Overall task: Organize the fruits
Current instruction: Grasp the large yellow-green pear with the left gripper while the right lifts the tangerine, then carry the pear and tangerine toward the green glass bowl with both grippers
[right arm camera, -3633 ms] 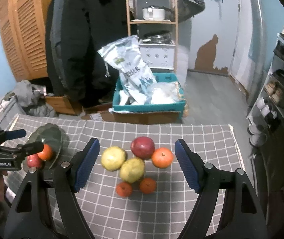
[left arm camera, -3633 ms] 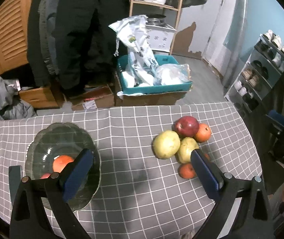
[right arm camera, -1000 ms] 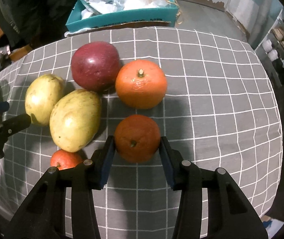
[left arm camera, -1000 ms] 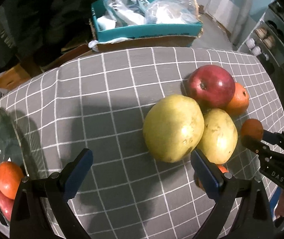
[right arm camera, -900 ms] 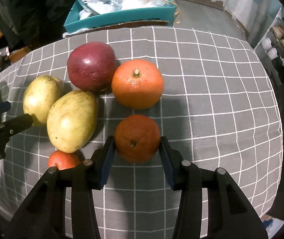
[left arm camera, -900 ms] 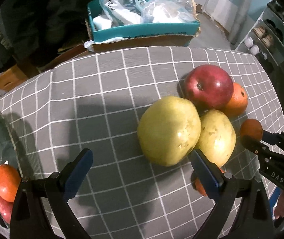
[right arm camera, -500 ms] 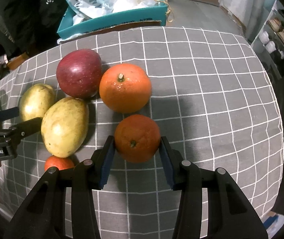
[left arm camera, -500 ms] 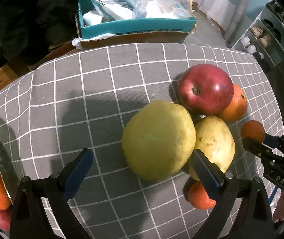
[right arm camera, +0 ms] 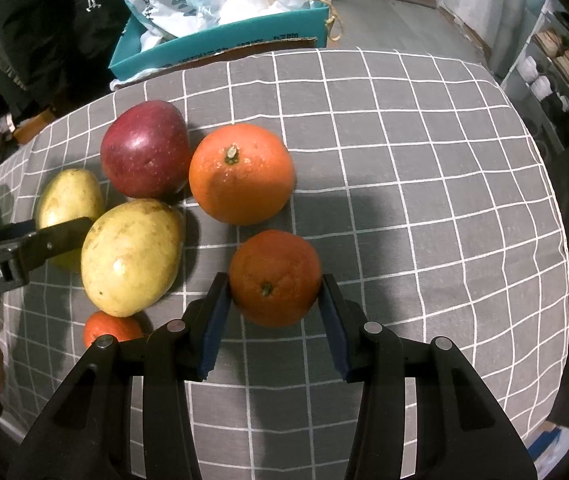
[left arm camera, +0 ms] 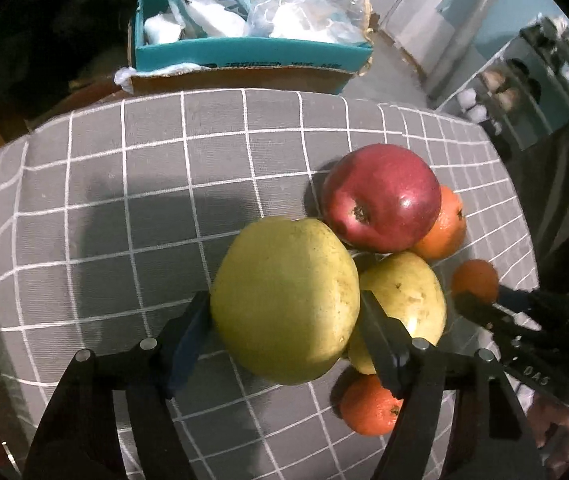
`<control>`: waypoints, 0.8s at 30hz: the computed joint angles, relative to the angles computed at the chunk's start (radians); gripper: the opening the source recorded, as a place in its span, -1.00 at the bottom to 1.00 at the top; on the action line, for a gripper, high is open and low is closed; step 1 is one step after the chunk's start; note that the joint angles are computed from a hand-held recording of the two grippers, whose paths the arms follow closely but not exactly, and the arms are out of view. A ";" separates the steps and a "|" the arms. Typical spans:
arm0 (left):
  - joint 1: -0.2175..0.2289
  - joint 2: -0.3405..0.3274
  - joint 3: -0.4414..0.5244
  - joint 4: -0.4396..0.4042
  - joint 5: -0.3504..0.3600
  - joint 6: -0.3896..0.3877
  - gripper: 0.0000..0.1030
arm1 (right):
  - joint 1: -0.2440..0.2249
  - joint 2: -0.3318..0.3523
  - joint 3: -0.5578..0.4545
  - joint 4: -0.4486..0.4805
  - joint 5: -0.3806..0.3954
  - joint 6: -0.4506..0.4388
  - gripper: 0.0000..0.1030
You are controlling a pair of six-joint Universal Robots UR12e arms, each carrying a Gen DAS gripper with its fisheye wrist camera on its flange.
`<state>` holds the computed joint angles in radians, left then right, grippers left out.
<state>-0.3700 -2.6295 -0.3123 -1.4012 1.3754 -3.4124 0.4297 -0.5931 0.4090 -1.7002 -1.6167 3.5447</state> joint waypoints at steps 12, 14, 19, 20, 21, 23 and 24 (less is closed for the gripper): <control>-0.017 0.087 -0.137 0.089 0.146 0.024 0.43 | 0.009 0.003 -0.020 -0.038 -0.042 -0.016 -0.14; -0.017 0.104 -0.164 0.115 0.163 0.025 0.43 | 0.014 0.008 -0.034 -0.038 -0.058 -0.029 -0.14; -0.017 0.140 -0.212 0.169 0.179 0.020 0.43 | 0.026 0.009 -0.052 -0.058 -0.095 -0.063 -0.15; -0.017 0.149 -0.223 0.180 0.183 0.021 0.43 | 0.029 0.009 -0.055 -0.063 -0.103 -0.070 -0.15; -0.017 0.154 -0.229 0.188 0.187 0.021 0.43 | 0.031 0.008 -0.057 -0.071 -0.110 -0.077 -0.15; -0.017 0.168 -0.248 0.207 0.190 0.023 0.43 | 0.035 0.002 -0.053 -0.087 -0.120 -0.087 -0.15; -0.017 0.177 -0.259 0.219 0.191 0.023 0.43 | 0.036 0.000 -0.054 -0.095 -0.124 -0.092 -0.15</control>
